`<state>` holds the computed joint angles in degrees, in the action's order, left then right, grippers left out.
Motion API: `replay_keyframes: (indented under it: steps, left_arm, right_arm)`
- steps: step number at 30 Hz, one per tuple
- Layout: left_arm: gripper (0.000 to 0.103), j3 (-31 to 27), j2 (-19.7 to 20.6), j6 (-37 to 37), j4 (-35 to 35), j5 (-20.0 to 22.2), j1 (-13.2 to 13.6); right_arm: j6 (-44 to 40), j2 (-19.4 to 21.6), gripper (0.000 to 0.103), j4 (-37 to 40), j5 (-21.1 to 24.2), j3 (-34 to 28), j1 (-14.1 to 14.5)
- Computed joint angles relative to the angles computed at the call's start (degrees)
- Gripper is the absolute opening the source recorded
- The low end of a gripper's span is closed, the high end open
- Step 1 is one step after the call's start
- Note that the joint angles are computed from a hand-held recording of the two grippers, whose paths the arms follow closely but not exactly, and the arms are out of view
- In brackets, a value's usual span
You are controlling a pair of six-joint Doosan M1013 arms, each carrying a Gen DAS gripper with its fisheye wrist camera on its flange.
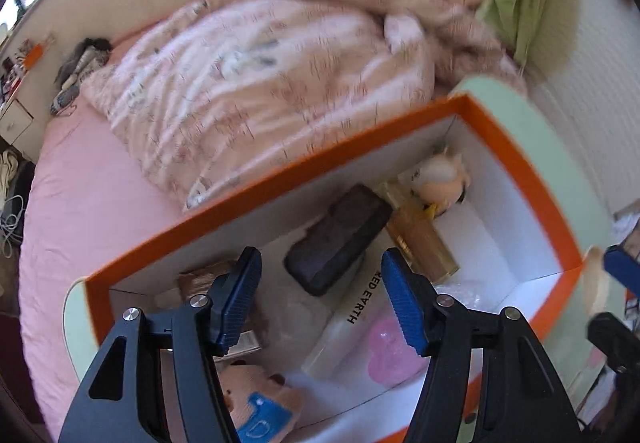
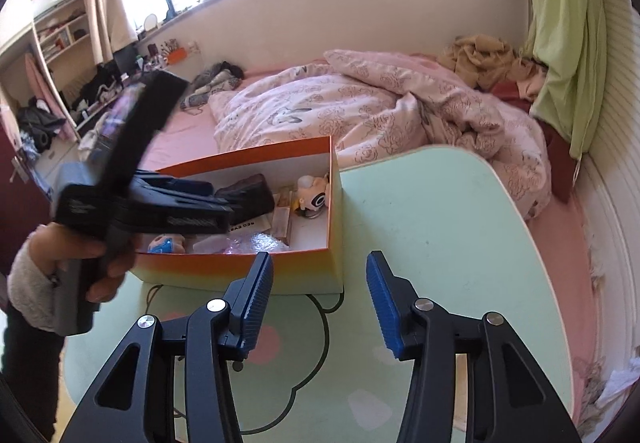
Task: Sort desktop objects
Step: 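Grasp the black pouch with the left tool, lift it out, set on table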
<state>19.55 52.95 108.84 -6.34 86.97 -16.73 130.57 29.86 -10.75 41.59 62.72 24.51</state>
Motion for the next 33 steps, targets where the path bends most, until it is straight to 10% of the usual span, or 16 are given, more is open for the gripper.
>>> replay_keyframes:
  steps: [4,25,33]
  left_arm:
    - [0.034,-0.9,0.4,-0.7,-2.1,1.6,0.4]
    - [0.029,26.4,-19.0,6.1,-23.7,-16.2,7.6]
    - [0.029,38.0,-24.1,10.6,-35.3,-11.5,11.7]
  right_arm:
    - [0.5,-0.8,0.048,0.9,-1.6,1.3,-0.2]
    - [1.3,-1.2,0.049,0.4,-0.6,-0.3,0.8]
    - [-22.2,6.3,0.040,22.9,9.7,-14.9,-1.7]
